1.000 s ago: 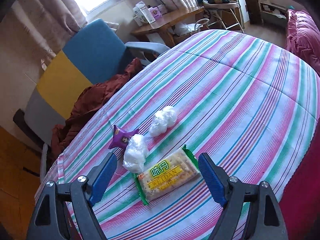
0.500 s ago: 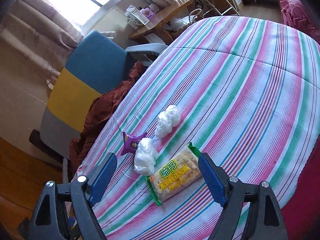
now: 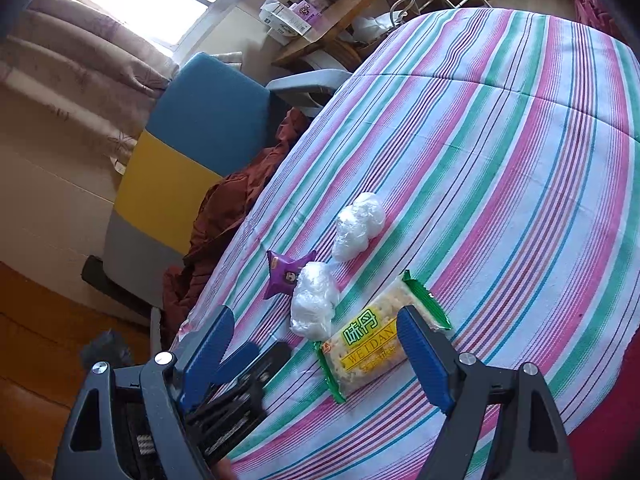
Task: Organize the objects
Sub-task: 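Grasp a plastic-wrapped white ball with the left gripper while the right grasps a purple packet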
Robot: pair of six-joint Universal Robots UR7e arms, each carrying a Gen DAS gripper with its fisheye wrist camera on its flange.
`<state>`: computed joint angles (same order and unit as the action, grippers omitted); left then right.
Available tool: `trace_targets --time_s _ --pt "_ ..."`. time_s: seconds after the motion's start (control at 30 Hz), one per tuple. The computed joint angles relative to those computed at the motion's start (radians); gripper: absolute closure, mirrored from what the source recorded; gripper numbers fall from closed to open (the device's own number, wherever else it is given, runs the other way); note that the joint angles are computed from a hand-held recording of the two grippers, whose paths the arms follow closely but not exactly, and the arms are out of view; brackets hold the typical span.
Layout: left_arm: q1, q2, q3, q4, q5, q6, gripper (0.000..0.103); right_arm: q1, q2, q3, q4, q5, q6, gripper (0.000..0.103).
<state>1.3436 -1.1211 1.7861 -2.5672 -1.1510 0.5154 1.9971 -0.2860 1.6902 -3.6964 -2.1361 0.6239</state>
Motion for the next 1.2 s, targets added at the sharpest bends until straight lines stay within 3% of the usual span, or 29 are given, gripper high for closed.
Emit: trace_targets --time_s 0.17,0.2,0.23,0.27,0.43,0.83,1.07,1.17,1.2 --pt "0.003 0.100 -0.066 0.005 0.003 -0.042 0.051 -0.001 -0.001 -0.011 0.034 0.008 -0.011 0.018" --pt "0.005 0.121 -0.080 0.011 0.017 -0.048 0.066 -0.001 -0.001 -0.011 0.034 0.009 -0.013 0.018" --pt "0.008 0.127 -0.081 -0.002 0.020 -0.039 0.072 -0.001 0.000 -0.012 0.032 0.006 -0.014 0.018" --pt "0.013 0.123 -0.068 -0.037 0.005 -0.014 0.072 -0.001 0.000 -0.012 0.032 0.004 -0.015 0.018" --pt "0.038 0.072 -0.017 -0.075 -0.014 0.036 0.073 0.000 -0.002 -0.015 0.055 -0.008 -0.018 0.018" --pt "0.123 -0.147 0.144 -0.076 -0.036 -0.021 0.073 0.008 -0.007 -0.031 0.141 -0.047 -0.006 0.018" --pt "0.144 -0.172 0.124 -0.004 -0.069 -0.052 0.069 0.019 -0.005 -0.076 0.285 -0.086 -0.012 0.018" --pt "0.137 -0.164 0.110 0.012 -0.065 -0.061 0.048 0.023 -0.003 -0.096 0.348 -0.104 -0.012 0.018" --pt "0.133 -0.162 0.110 0.001 -0.052 -0.071 0.036 0.023 -0.002 -0.102 0.367 -0.107 -0.011 0.018"
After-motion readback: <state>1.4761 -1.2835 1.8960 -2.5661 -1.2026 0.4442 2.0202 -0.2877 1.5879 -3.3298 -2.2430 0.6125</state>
